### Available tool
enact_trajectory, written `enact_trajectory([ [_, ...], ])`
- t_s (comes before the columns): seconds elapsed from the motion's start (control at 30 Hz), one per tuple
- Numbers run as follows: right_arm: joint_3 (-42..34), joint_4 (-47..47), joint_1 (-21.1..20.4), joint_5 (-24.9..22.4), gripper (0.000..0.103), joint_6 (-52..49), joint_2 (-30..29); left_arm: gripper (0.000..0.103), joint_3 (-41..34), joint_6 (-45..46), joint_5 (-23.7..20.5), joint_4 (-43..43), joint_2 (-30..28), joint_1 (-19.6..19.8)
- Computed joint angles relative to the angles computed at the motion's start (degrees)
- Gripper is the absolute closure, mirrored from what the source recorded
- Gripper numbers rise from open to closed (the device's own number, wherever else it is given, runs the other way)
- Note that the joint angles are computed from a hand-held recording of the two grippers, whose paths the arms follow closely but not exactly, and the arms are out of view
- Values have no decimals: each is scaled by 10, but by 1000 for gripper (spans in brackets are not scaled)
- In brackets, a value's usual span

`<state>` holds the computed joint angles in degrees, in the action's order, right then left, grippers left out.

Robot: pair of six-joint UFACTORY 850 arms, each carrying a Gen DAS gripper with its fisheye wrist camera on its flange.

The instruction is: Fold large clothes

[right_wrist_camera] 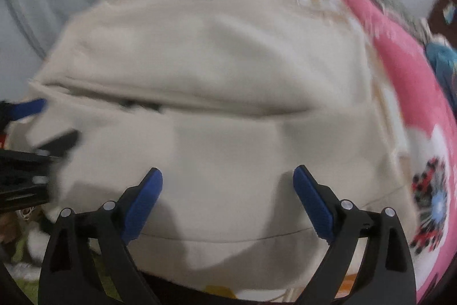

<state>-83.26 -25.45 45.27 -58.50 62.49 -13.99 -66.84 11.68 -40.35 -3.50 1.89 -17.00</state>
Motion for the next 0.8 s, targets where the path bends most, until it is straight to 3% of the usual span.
enact_trajectory([
  [0.6, 34, -22, 3, 36, 6, 32, 23, 7, -8, -90, -10, 53, -9, -17],
  [0.8, 41, -3, 2, 63, 6, -6, 37, 7, -9, -91, -11, 54, -9, -17],
])
